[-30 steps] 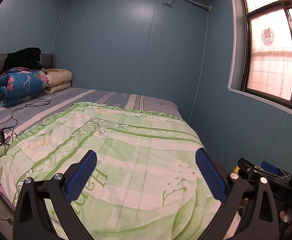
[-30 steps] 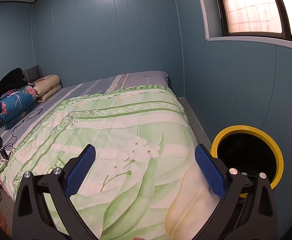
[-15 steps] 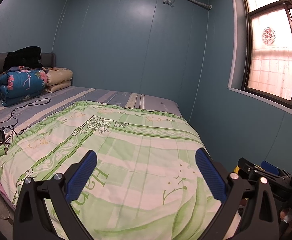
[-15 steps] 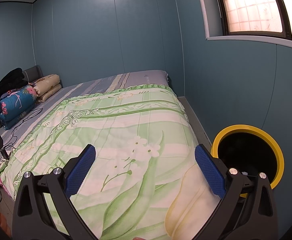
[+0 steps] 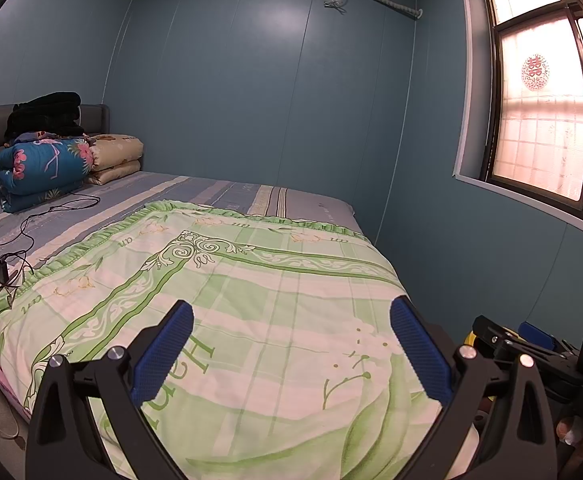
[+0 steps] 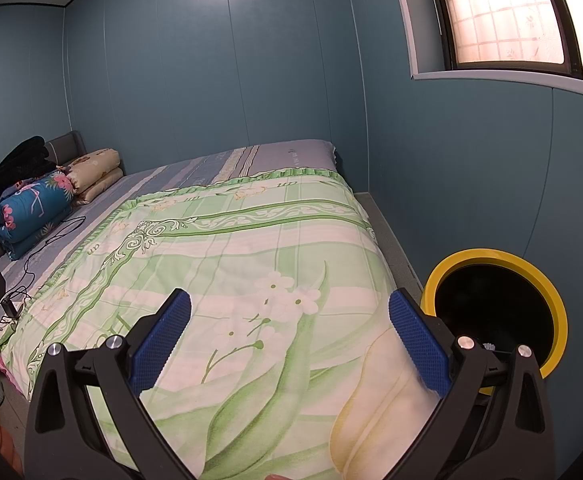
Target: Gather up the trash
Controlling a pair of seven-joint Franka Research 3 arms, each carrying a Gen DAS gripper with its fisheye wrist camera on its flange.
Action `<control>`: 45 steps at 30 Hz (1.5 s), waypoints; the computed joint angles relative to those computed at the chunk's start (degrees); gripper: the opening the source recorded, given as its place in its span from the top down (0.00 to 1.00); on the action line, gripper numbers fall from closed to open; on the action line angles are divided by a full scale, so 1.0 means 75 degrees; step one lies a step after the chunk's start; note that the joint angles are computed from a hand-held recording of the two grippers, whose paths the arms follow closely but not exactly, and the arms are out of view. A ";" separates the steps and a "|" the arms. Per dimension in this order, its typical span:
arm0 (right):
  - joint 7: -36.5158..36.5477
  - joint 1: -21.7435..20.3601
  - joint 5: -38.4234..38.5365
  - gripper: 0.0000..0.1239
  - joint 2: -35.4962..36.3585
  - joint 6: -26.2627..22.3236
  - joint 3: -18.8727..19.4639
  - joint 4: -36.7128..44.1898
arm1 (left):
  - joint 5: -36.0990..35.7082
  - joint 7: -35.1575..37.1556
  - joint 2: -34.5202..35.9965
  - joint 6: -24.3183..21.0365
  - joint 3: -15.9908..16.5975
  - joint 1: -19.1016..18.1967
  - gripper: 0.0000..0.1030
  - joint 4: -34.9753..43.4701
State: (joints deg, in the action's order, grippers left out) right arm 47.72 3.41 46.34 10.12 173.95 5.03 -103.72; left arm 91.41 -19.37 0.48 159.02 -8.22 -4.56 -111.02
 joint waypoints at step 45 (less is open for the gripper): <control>0.0142 0.0032 -0.0105 0.23 -0.0025 0.0043 -0.0017 -0.0080 | 0.0614 -0.0563 0.0035 0.0523 0.0080 0.0082 0.08 0.0064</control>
